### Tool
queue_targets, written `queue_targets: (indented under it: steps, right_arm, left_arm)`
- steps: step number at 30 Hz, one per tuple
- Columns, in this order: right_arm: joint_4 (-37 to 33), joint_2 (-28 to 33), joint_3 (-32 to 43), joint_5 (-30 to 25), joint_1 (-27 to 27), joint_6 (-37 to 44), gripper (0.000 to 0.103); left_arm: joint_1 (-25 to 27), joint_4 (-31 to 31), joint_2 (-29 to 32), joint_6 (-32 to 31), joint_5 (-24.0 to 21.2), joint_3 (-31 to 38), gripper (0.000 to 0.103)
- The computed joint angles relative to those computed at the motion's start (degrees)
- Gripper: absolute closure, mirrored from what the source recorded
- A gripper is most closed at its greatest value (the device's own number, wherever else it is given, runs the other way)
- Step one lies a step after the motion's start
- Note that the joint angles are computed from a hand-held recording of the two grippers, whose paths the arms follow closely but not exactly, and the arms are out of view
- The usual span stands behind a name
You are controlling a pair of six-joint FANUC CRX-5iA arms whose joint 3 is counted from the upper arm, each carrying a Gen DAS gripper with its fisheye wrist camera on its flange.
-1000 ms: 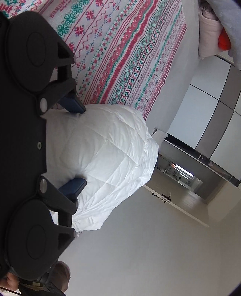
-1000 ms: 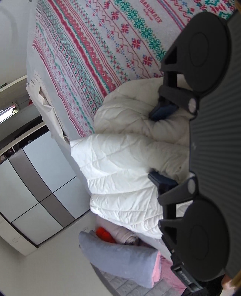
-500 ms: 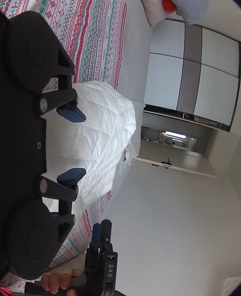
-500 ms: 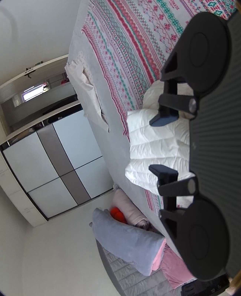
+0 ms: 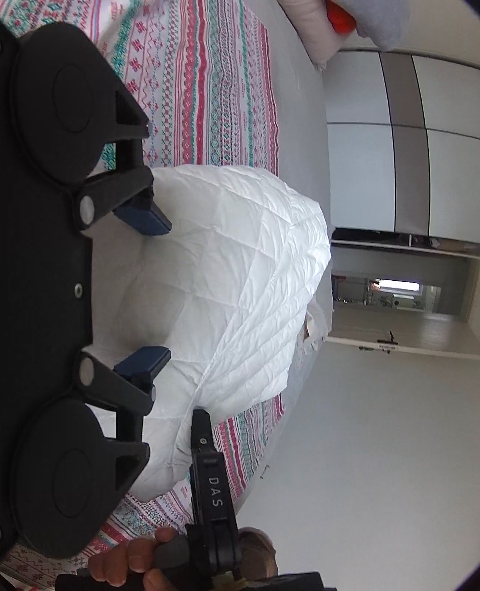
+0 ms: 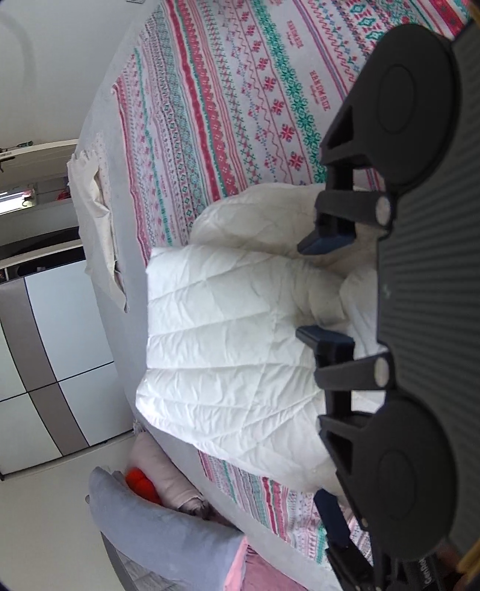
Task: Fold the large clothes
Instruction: 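Lower the rolled jacket onto the blanket and open both tools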
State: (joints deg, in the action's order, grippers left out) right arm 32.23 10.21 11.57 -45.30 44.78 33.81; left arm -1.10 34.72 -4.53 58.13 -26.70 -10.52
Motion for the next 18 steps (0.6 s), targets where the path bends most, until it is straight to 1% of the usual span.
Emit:
queue_targets:
  steps: [1, 2, 4, 6, 7, 11, 14, 15, 18]
  right_arm:
    - [1.21, -0.4, -0.52, -0.07, 0.32, -0.41, 0.057]
    - [2.33, -0.87, -1.19, -0.12, 0.6, -1.01, 0.051]
    - [3.34, -1.39, -1.82, -0.57, 0.77, -1.17, 0.051]
    - [3.41, -2.15, -2.3, -0.84, 1.05, -1.48, 0.049]
    - [3.61, -2.59, -2.72, -0.81, 1.18, -1.97, 0.049]
    - [7.02, -4.91, -6.08, -0.28, 2.31, -5.19, 0.041]
    - [10.51, -6.33, -8.76, -1.1, 3.68, -7.72, 0.037]
    - [11.58, -6.68, -9.47, -1.56, 4.21, -8.61, 0.035]
    - [14.62, -7.45, -11.32, -2.54, 5.37, -11.56, 0.03]
  left_arm:
    - [0.02, -4.39, -0.14, 4.43, -1.69, 1.58, 0.032]
    - [-0.01, -8.53, -0.2, 8.65, -3.37, 3.16, 0.031]
    - [-0.61, -15.0, -0.44, 15.6, -5.79, 5.33, 0.025]
    - [-0.98, -19.31, -0.81, 20.29, -7.67, 6.84, 0.024]
    - [-1.23, -21.29, -1.13, 22.18, -8.37, 7.31, 0.024]
    - [-2.24, -27.43, -2.08, 27.73, -10.67, 9.06, 0.023]
    - [-2.87, -30.37, -2.59, 31.56, -12.73, 9.9, 0.014]
    - [-3.2, -31.53, -2.62, 33.05, -13.36, 10.36, 0.011]
    - [-4.5, -36.65, -2.41, 38.21, -16.05, 12.25, 0.009]
